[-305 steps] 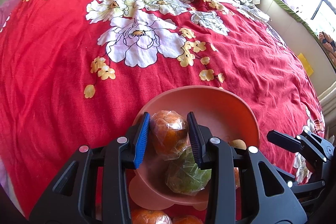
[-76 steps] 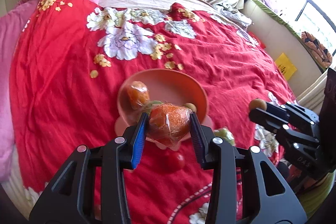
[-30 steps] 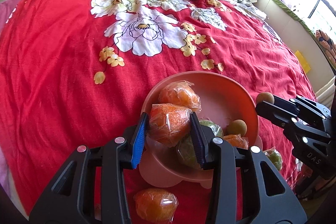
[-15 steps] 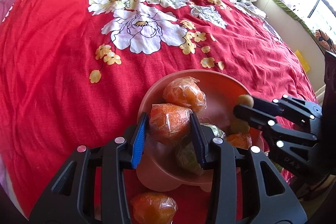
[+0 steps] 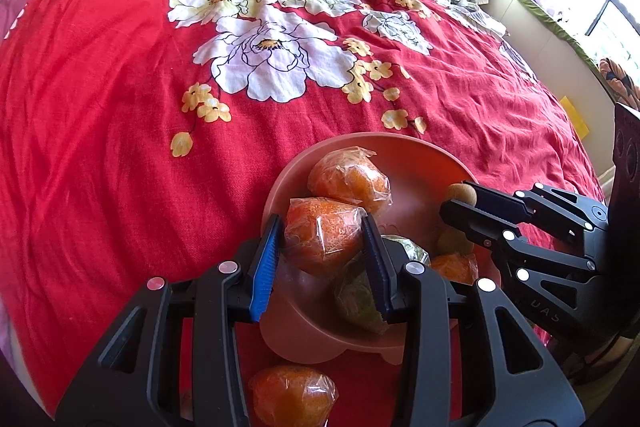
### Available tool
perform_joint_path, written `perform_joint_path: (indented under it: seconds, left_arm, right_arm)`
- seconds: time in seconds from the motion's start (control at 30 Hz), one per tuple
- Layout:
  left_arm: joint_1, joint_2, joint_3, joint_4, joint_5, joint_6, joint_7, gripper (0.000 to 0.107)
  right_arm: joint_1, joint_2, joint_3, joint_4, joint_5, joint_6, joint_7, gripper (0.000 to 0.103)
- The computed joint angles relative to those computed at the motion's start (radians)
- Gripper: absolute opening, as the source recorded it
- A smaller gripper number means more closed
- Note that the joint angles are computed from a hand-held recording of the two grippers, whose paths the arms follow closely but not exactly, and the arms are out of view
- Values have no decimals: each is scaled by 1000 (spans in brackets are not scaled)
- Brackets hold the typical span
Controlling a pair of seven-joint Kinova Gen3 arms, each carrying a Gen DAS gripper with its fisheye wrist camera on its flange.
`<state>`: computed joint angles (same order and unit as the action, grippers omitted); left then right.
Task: Organize fruits
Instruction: 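Carry the wrapped orange and longan over the pink bowl with both grippers, then open the right gripper over the bowl while the left gripper releases the orange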
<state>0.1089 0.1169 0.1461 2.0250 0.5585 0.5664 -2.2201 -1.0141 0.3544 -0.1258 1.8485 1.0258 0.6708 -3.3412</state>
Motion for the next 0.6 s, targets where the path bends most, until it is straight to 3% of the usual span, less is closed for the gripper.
perform_joint_path:
  seconds: [0.07,0.37,0.6]
  left_arm:
    - [-3,2,0,-1,7,2,-6,32]
    - [-1,-2,-1,2,5,2,-3,32]
    - [0,-7,-2,5,5,3,-1,32]
  right_arm:
    - [-2,-1,0,-2,2,5,-3,31]
    - [-15,-25,-15,13,40,27,-56,38]
    - [-18,-37,-37,17,59,57,-91,49]
